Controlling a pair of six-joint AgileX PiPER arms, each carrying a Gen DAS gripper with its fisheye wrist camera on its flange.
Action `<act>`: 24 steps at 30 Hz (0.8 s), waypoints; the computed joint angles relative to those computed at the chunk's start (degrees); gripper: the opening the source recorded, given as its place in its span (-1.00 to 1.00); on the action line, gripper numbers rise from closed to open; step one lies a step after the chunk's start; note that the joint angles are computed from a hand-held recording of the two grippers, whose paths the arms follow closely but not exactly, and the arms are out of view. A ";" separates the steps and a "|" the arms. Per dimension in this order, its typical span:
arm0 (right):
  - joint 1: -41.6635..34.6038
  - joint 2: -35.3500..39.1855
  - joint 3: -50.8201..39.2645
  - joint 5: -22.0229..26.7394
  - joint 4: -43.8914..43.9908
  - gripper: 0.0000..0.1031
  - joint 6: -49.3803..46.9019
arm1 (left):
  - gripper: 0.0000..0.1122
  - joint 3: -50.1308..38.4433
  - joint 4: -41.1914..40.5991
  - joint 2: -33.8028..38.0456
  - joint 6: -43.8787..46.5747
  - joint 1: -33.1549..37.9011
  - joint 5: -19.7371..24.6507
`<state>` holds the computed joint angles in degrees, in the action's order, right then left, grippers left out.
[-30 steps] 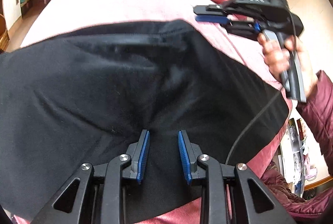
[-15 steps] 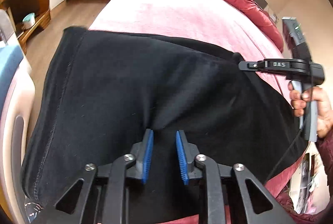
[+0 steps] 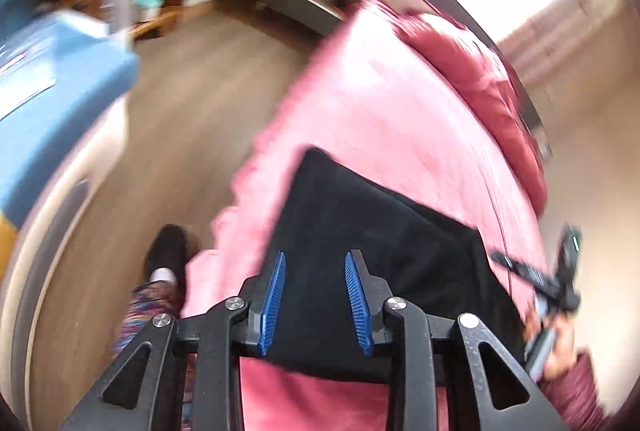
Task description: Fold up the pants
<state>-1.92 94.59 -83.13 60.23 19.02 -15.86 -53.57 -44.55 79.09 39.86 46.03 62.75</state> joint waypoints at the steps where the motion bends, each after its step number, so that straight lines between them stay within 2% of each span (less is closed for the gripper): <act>1: -0.44 -2.40 1.82 0.48 1.38 -0.06 -1.08 | -0.43 -0.23 0.43 0.50 0.31 2.11 0.72; 5: 0.89 -10.21 9.56 2.29 3.69 -0.05 -4.71 | -0.43 2.67 0.79 2.17 3.50 7.07 3.97; 7: 4.15 -13.94 14.42 1.39 1.37 -0.05 -4.06 | -0.43 4.13 2.28 1.86 2.70 6.46 4.25; 11: 9.02 -19.62 23.27 0.36 -1.64 -0.05 -2.15 | -0.44 6.70 4.22 0.83 -2.74 -0.36 1.25; 14: 10.23 -20.95 27.87 -1.04 -2.38 -0.05 -1.06 | -0.61 9.83 5.56 -1.59 -3.48 -3.15 -1.41; 17: 11.56 -21.99 31.05 -2.27 -6.41 -0.05 2.42 | -0.75 10.89 13.49 -4.95 -8.88 -10.07 -6.73; 19: 10.35 -22.59 32.30 -2.93 -5.72 -0.05 0.82 | -0.75 12.00 14.75 -5.41 -9.31 -11.33 -7.43; 22: 8.78 -23.00 33.81 -3.82 -5.21 -0.06 -1.62 | -0.69 12.83 20.03 -6.89 -13.38 -15.45 -10.34; 24: 8.64 -22.75 34.31 -4.71 -4.44 -0.06 -1.68 | -0.42 12.56 22.79 -7.44 -17.19 -16.63 -11.39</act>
